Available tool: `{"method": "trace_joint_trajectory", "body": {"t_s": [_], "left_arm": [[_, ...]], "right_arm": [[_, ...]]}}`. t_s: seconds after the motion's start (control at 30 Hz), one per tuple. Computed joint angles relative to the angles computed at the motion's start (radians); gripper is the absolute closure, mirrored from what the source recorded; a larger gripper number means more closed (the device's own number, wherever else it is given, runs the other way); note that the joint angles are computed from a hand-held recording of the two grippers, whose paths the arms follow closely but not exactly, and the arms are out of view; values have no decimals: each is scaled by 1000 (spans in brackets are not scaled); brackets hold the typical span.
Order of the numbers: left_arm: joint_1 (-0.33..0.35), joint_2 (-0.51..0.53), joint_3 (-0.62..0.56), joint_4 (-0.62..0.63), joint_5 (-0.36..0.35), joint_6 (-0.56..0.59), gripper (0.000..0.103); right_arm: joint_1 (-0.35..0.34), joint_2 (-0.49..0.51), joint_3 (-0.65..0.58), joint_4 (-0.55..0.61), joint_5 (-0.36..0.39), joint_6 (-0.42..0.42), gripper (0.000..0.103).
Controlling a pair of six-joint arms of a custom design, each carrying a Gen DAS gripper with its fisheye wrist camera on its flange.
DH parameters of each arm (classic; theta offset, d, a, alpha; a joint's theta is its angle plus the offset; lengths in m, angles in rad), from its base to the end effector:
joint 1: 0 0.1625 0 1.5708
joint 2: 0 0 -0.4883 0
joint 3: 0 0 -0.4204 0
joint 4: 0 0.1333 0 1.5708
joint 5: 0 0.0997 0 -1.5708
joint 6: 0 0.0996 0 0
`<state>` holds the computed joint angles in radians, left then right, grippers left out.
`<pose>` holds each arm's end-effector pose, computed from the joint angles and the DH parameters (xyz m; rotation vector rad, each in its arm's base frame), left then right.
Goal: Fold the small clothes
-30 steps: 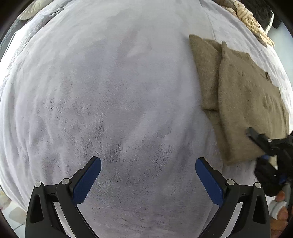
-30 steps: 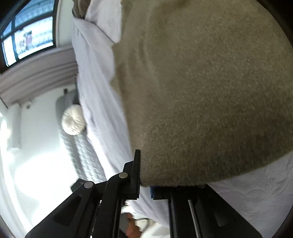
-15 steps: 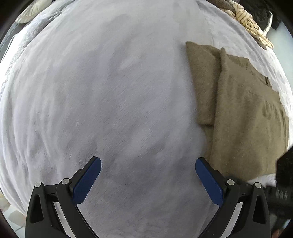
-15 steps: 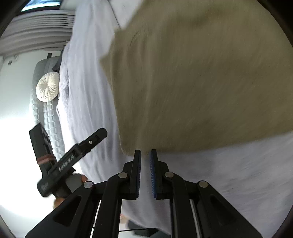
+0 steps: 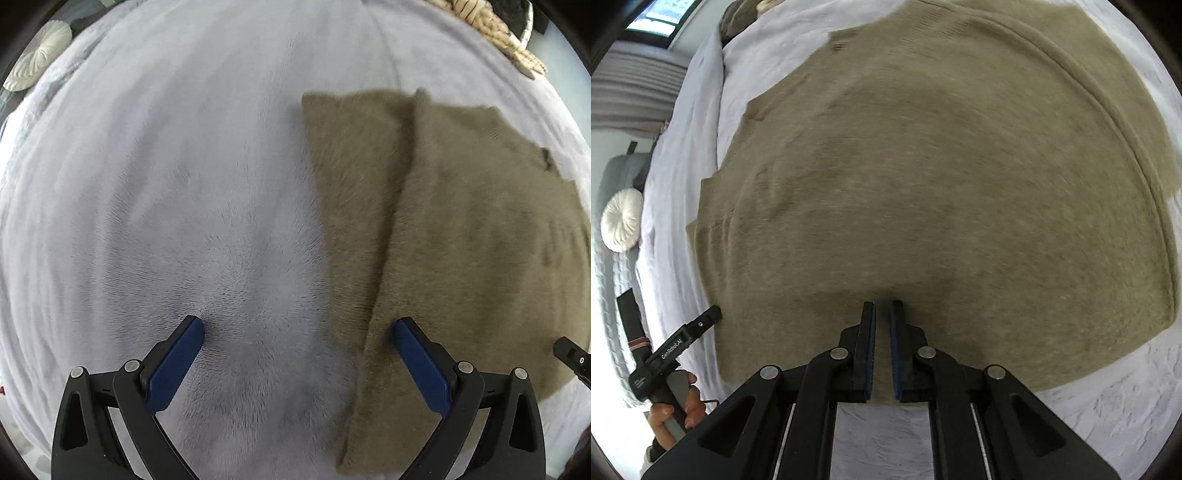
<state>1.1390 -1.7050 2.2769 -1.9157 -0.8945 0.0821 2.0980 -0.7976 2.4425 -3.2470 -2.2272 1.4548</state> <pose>0.0237 -0.4159 0.3208 0.7135 2.3311 0.1244 0.2700 -0.3196 0.0170 -1.2198 -2.4065 0.7917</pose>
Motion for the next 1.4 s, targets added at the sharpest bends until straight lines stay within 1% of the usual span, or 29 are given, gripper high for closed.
{"method": "trace_joint_trajectory", "body": {"t_s": [0.07,0.13,0.17,0.3,0.47,0.57,0.67,0.73,0.93,1.1,1.27,1.3,1.33,1.37,1.4], "left_arm": [[24,5,-15,-6,-18,15,0],[41,4,-33,-1,-18,47,0],[45,4,-41,6,-20,58,0],[53,-8,-73,48,-13,75,0],[34,-58,-83,123,-4,52,0],[28,-83,-90,166,-2,38,0],[25,-103,-91,198,-7,17,0],[27,-114,-95,216,-9,8,0],[28,-138,-102,246,-11,4,0],[-8,-136,-90,249,-27,-24,0],[-24,-155,-96,285,-29,-34,0],[-26,-159,-96,289,-29,-35,0],[-26,-155,-97,287,-29,-36,0],[-26,-155,-96,287,-30,-37,0],[-28,-155,-96,288,-31,-40,0]], "right_arm": [[8,-15,14,14,-2,8,97],[14,-40,8,64,0,15,97],[13,-45,13,68,1,12,95],[30,-53,20,86,5,30,94],[62,-52,52,53,14,89,94],[78,-42,43,56,17,129,94],[75,-36,35,52,18,136,94],[86,-41,35,64,19,147,94],[97,-23,9,45,35,125,94],[83,23,-27,-7,69,72,94],[74,59,-51,-52,101,39,93],[72,68,-54,-67,109,35,92],[70,77,-57,-82,117,32,87],[68,83,-59,-92,122,31,78],[69,88,-61,-100,126,33,72]]}}
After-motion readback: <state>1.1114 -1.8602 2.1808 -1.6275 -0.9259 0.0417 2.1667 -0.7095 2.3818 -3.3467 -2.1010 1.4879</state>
